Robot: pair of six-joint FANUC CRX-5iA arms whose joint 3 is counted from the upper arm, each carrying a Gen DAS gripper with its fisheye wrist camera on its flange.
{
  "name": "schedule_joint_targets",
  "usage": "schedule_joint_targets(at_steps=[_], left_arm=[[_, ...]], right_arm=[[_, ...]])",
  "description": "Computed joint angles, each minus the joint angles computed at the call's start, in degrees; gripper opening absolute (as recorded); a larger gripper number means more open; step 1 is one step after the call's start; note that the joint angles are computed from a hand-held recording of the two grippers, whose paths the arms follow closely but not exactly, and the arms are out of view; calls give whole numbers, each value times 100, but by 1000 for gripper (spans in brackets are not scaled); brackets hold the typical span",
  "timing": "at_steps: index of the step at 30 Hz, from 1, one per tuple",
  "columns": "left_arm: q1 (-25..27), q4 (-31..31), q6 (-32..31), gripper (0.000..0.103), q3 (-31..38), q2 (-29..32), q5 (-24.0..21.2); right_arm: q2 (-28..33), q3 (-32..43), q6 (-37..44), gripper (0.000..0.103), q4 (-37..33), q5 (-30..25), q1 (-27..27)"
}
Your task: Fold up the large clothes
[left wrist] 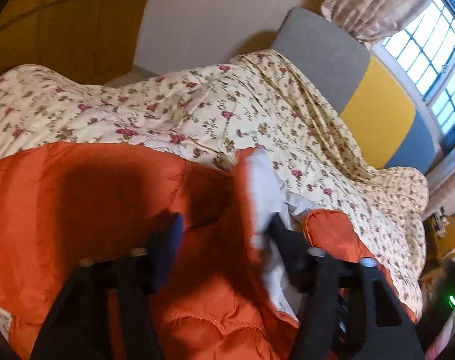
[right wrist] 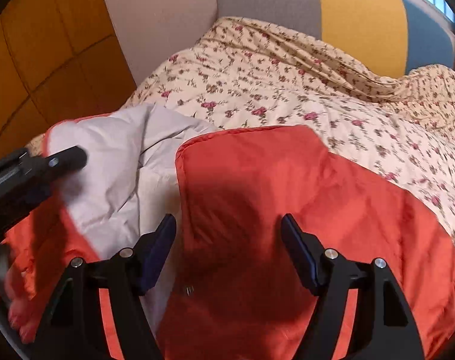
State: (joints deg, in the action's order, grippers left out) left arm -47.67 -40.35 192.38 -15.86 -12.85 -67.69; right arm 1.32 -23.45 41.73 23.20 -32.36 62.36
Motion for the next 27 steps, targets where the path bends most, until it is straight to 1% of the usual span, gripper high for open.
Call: schedule_joint_targets(at_steps=[1, 2, 3, 4, 5, 6, 7, 8, 11, 12, 14, 16, 18, 21, 22, 23, 24, 25, 26, 27], left_arm=[[-21, -1, -88, 43, -10, 2, -1], [-26, -2, -184, 30, -29, -7, 30], [-39, 24, -319, 26, -31, 0, 18], [-89, -7, -298, 22, -36, -6, -46], [-163, -83, -198, 18, -55, -30, -97], [-286, -213, -22, 18, -96, -80, -147], [-429, -304, 171, 17, -99, -92, -324], [-492, -339, 262, 9, -120, -120, -404], [-833, -475, 706, 9, -209, -197, -726], [-961, -498, 842, 9, -211, -176, -909], [-1092, -479, 1038, 9, -269, -184, -1068], [-1137, -363, 1227, 9, -398, -239, -1102], [-1126, -222, 1445, 9, -569, -340, -993], [-1294, -342, 1549, 9, -510, -329, -1017], [-1328, -389, 1531, 11, -472, -327, -1003], [-1337, -422, 1438, 25, -409, -319, -995], [-1346, -449, 1360, 41, -338, -293, -1033], [-1393, -512, 1350, 78, -232, -242, -1151], [-1586, -769, 1561, 92, -126, -196, -1360], [-1748, -994, 1736, 92, -85, -183, -1500]], right_arm=[[112, 33, -51, 68, 150, -15, 10], [198, 8, -235, 56, 447, -24, 33], [252, -36, -457, 37, 771, -65, 44], [260, -110, -659, 30, 1056, -66, 24], [166, -212, -742, 22, 1080, 73, -37], [49, -313, -827, 17, 1055, 188, -93], [-98, -448, -937, 17, 1065, 296, -133], [-311, -657, -1136, 15, 1162, 437, -179], [-920, -1289, -1879, 12, 1705, 696, -279], [-1158, -1484, -2039, 11, 1643, 754, -349], [-1502, -1685, -2027, 11, 1144, 793, -466], [-1752, -1836, -2015, 9, 713, 816, -580], [-1933, -1949, -1881, 8, 393, 783, -635], [-2079, -2087, -1746, 8, 213, 716, -677], [-2103, -2113, -1703, 8, 199, 704, -683], [-2125, -2089, -1490, 8, 55, 714, -703], [-2161, -2067, -1296, 11, -97, 719, -716], [-2185, -1999, -1055, 17, -308, 722, -767], [-2234, -1994, -925, 36, -428, 735, -818], [-2317, -1915, -563, 57, -815, 813, -926]])
